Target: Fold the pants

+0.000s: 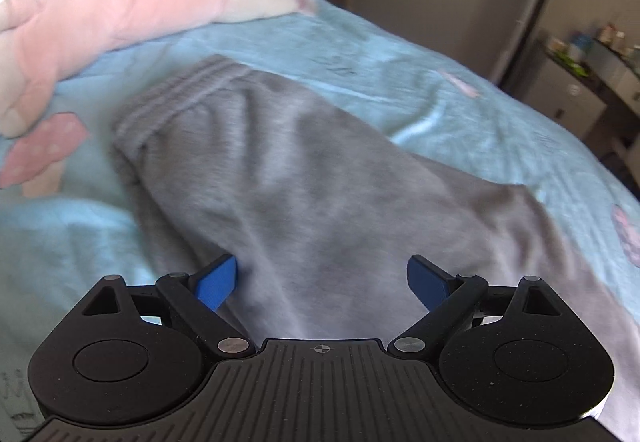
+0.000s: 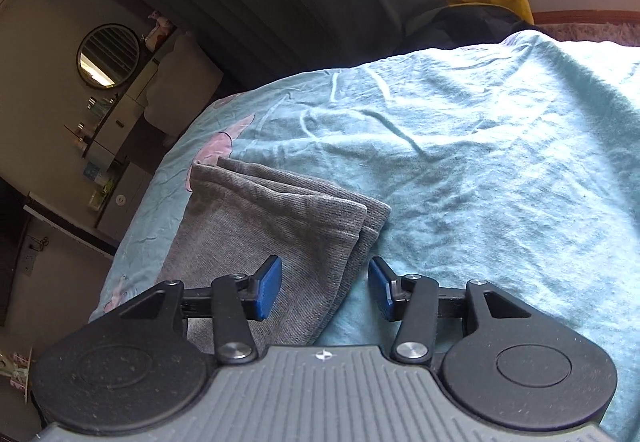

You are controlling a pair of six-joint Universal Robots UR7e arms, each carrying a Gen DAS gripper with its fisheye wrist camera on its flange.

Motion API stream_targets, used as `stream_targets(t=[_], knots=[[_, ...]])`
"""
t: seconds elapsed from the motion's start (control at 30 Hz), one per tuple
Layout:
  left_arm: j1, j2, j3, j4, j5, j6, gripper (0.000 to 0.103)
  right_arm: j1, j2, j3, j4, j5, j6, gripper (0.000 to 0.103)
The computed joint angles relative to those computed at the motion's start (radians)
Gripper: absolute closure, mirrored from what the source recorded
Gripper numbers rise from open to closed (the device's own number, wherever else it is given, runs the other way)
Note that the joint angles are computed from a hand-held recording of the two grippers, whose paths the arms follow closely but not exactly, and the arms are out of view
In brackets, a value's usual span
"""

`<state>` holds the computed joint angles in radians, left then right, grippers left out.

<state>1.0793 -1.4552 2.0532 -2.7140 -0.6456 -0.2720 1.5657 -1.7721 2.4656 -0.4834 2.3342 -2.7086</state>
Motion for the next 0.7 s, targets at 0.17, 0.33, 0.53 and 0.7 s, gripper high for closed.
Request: stream_targets(t=[0.17, 0.33, 0.53, 0.7], knots=[[-0.045, 0.006, 0.044, -0.034, -0.151, 0.130, 0.008, -0.151, -0.157, 0.102, -0.016, -0.231, 0.054, 0.049], [-0.110, 0.062, 0.092, -0.045, -0.198, 0.193, 0.008, -0.287, -0.249, 0.124, 0.019, -0.429, 0.014, 0.048], [-0.121, 0.131, 0.104, 0.042, -0.213, 0.102, 0.008, -0.400, -0.234, 0.082, 0.091, -0.591, -0.030, 0.050], [-0.155, 0.140, 0.150, -0.022, -0.155, 0.229, 0.008, -0.482, -0.292, 0.130, 0.066, -0.712, -0.059, 0.073]])
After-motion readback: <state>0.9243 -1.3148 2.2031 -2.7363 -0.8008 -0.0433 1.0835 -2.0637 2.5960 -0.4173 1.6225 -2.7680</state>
